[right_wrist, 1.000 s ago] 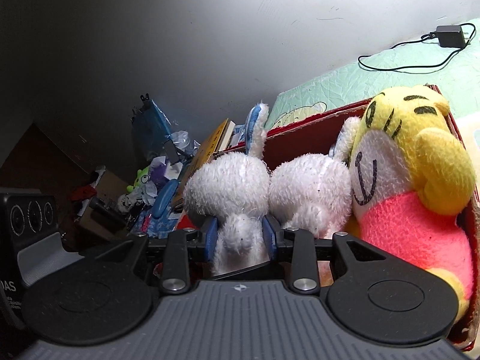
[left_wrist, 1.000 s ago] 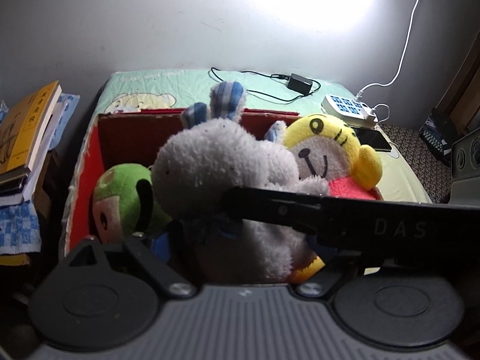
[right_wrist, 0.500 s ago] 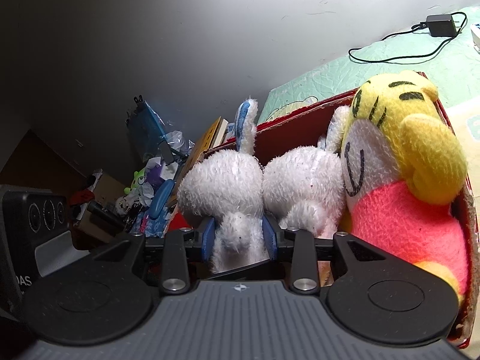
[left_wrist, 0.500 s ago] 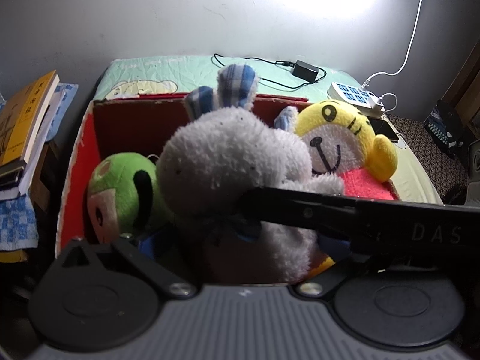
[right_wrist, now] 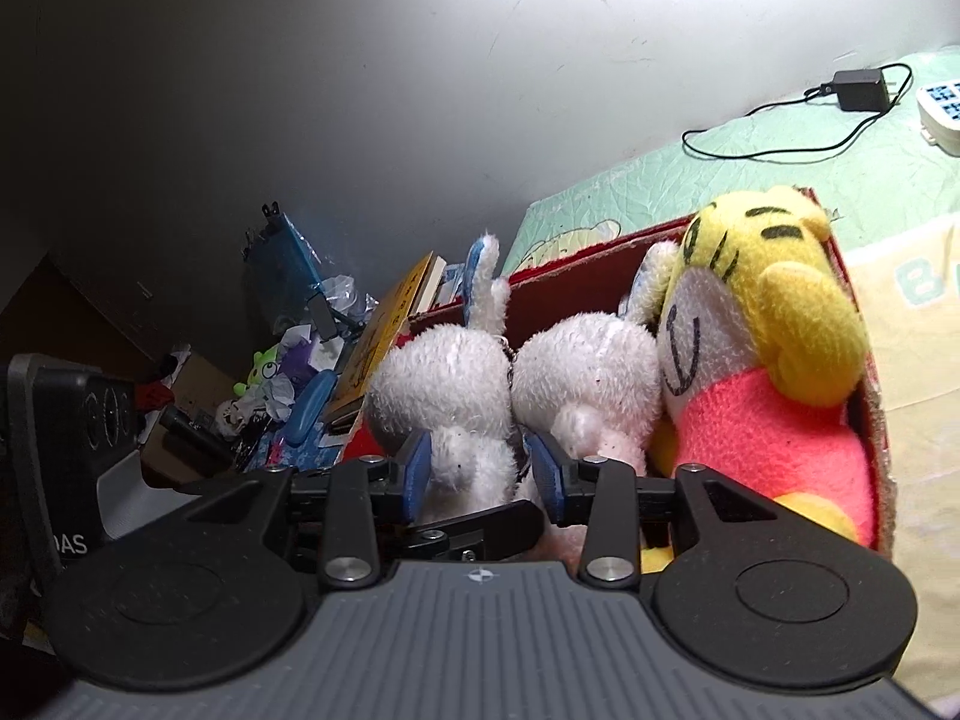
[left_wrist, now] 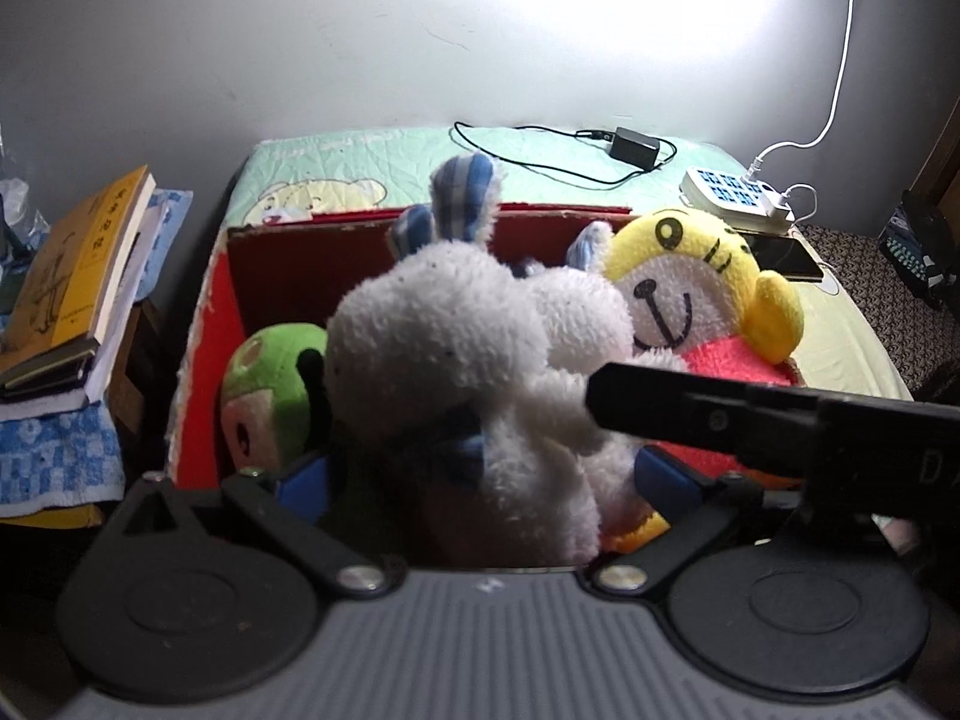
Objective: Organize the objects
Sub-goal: 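Lower the second bunny into the box beside the first bunny, then open the right gripper and withdraw it from the box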
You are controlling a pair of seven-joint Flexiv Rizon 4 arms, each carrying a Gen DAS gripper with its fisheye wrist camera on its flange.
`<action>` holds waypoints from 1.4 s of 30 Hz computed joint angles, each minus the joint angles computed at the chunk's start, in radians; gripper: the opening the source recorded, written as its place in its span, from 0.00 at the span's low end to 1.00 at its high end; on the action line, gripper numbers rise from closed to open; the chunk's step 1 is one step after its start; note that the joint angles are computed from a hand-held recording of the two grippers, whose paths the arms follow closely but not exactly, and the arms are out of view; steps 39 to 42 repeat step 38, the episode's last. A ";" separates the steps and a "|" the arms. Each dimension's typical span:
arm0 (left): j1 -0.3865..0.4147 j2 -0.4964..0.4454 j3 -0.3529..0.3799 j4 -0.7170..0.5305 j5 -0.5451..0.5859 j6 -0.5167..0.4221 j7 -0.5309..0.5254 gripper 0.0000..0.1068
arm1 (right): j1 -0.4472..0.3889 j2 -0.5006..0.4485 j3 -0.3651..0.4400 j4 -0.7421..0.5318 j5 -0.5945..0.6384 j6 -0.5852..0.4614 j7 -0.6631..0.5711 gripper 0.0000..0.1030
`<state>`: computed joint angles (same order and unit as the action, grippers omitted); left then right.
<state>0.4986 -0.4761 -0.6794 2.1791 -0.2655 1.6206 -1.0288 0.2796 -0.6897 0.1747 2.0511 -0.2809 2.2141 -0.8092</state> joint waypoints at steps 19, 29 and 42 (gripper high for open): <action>-0.295 0.125 0.332 0.030 -0.041 0.024 -0.122 0.96 | 0.711 0.127 -0.621 0.084 0.647 -0.249 -0.258 0.41; -0.470 0.134 0.547 -0.001 -0.030 -0.041 -0.202 0.96 | 0.897 0.085 -0.820 0.117 0.676 -0.282 -0.238 0.46; -0.470 0.144 0.558 0.013 -0.009 -0.018 -0.216 0.95 | 0.935 0.076 -0.858 0.134 0.657 -0.279 -0.202 0.47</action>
